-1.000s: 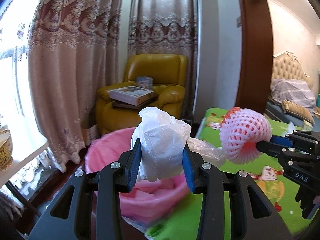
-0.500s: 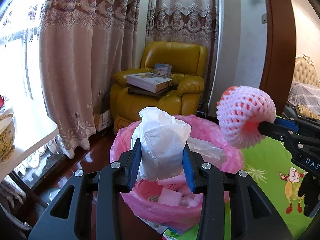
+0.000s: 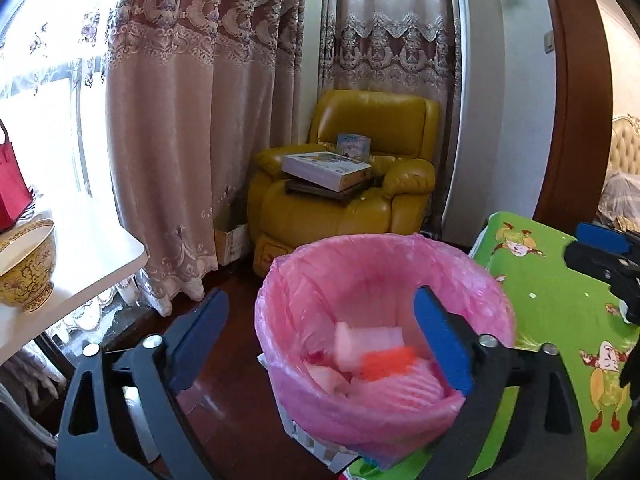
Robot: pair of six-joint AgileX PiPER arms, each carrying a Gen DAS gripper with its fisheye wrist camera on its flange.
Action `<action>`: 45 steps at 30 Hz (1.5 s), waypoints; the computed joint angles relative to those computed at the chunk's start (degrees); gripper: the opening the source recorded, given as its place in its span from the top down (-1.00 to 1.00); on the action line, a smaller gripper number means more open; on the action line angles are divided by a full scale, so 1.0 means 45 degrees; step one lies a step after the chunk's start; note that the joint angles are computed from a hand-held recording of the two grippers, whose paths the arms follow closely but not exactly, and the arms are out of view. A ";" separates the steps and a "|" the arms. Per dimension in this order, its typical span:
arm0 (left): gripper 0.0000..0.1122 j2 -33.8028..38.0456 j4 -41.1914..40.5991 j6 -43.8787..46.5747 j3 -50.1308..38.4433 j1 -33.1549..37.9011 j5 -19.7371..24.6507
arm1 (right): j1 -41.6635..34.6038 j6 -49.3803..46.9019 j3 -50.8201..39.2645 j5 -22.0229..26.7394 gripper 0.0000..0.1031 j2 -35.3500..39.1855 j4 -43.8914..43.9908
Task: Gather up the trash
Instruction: 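Grasp a white tissue with the right tool while the left tool grasps a folded white paper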
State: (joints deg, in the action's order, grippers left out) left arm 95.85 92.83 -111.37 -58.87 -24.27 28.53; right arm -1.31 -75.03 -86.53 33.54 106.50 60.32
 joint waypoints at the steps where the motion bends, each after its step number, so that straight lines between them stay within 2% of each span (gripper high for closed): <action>1: -0.64 -0.0096 0.0179 -0.0212 0.0096 -0.0164 0.0016 | -0.0201 -0.0533 0.0515 -0.0097 -0.12 -0.0332 0.0310; 6: -0.66 0.0039 -0.0031 0.0118 -0.0278 -0.1116 -0.0136 | -0.1886 -0.2446 0.2356 0.0092 -0.19 -0.1506 0.1484; 13: -0.66 0.1479 -0.1477 0.2032 -0.2305 -0.2844 -0.0596 | -0.5041 -0.3668 0.3228 0.0868 -0.22 -0.1930 0.2242; 19: -0.66 0.3328 -0.4280 0.4961 -0.4919 -0.4031 -0.1160 | -0.7813 -0.4049 0.3013 0.0858 -0.25 -0.1277 0.2501; 24: -0.67 0.5289 -0.7899 0.9131 -0.7980 -0.4939 -0.1175 | -0.9588 -0.3145 0.1700 0.1054 -0.28 -0.0077 0.2007; 27: -0.67 0.6152 -0.9444 1.0836 -0.9369 -0.5315 -0.1009 | -0.9879 -0.2386 0.0658 0.1270 -0.30 0.0653 0.1482; 33: -0.67 0.6587 -1.0244 1.1540 -0.9887 -0.5508 -0.0737 | -0.9294 -0.0189 -0.1846 0.1578 -0.34 0.2412 0.0002; 38: -0.67 0.6680 -1.0791 1.1907 -0.9927 -0.5324 -0.0629 | -0.8521 0.1315 -0.3247 0.1404 -0.40 0.3490 -0.1191; 40: -0.67 0.6910 -1.1569 1.2609 -1.0373 -0.5263 -0.0535 | -0.8235 0.1413 -0.3031 0.0927 -0.32 0.3457 -0.1572; 42: -0.67 0.7174 -1.2109 1.3169 -1.0889 -0.5315 -0.0401 | -0.8136 0.1388 -0.2860 0.0796 0.09 0.3363 -0.1709; 44: -0.67 0.7587 -1.2710 1.3944 -1.1674 -0.5449 -0.0173 | -0.8158 0.1223 -0.2346 0.0543 0.36 0.3082 -0.1783; 45: -0.67 0.7833 -1.3088 1.4415 -1.2139 -0.5517 -0.0023 | -0.8238 0.0971 -0.2107 0.0522 0.41 0.2968 -0.1687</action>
